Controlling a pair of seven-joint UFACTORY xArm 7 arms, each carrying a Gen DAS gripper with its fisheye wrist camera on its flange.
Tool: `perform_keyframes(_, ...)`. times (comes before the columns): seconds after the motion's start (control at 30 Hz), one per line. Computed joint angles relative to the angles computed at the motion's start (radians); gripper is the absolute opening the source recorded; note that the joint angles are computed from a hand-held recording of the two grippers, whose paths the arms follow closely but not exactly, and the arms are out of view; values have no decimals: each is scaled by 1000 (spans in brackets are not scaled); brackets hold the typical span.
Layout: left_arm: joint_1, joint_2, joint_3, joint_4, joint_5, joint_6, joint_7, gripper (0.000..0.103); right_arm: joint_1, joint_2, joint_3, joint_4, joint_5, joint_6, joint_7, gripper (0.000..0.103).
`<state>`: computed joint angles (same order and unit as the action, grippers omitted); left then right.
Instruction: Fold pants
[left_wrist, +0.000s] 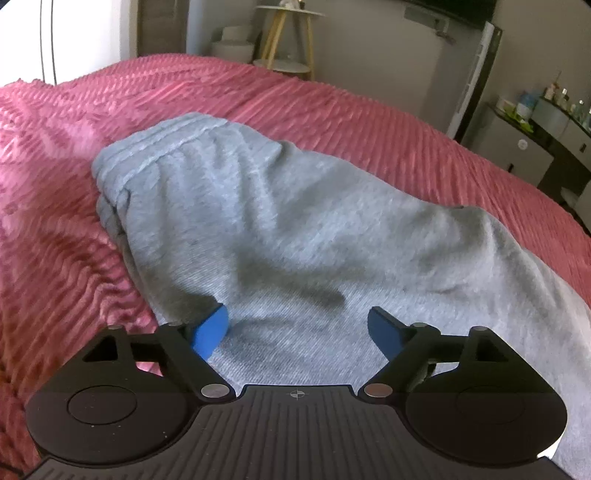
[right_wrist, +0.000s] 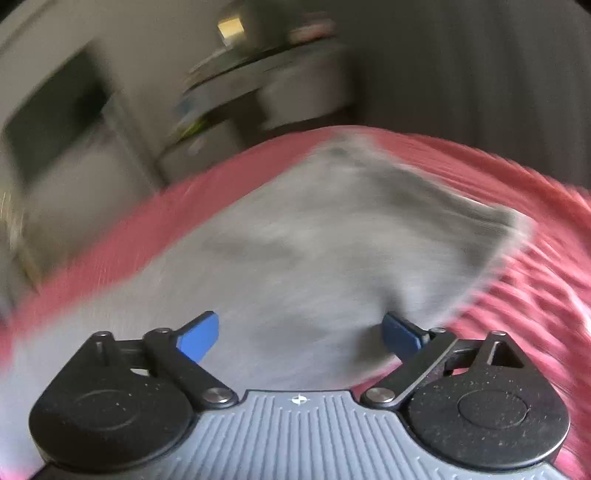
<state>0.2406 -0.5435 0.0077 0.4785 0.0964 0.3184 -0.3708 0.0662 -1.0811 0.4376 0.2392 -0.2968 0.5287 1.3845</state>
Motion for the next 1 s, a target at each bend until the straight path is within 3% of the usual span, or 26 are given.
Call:
perform_keyframes(0.03, -4, -21, 4, -6, -3, 13, 4, 91, 12, -77, -30, -46, 26, 4, 35, 65)
perform_keyframes(0.1, -5, -17, 2, -6, -3, 9, 7, 93, 29, -205, -76, -116, 74, 19, 85, 50)
perform_keyframes(0.2, -1, -16, 2, -5, 1, 12, 15, 93, 46, -389, -103, -190, 122, 86, 139, 49)
perform_keyframes(0.33, -9, -19, 11, -9, -10, 10, 22, 94, 32, -513, -110, -217, 128, 206, 156, 49)
perform_keyframes(0.47, -11, -17, 15, -9, -19, 7, 28, 95, -12, -597, -184, -310, 136, 103, 150, 49)
perform_keyframes(0.6, -1, -16, 2, -8, -11, 9, 22, 95, -106, -462, -232, -332, 147, -101, 105, 41)
perform_keyframes(0.67, 1, -14, 1, -8, -9, 7, 19, 95, -137, -382, -243, -326, 154, -183, 68, 34)
perform_keyframes(0.73, 2, -13, 0, -9, -6, 4, 17, 95, -156, -306, -243, -305, 160, -230, 31, 16)
perform_keyframes(0.77, 2, -11, -1, -8, -5, 4, 17, 95, -161, -290, -240, -304, 166, -250, 19, 11)
perform_keyframes(1.0, 8, -9, -10, -5, 10, 11, 9, 96, -189, -223, -221, -322, 215, -356, 2, 12)
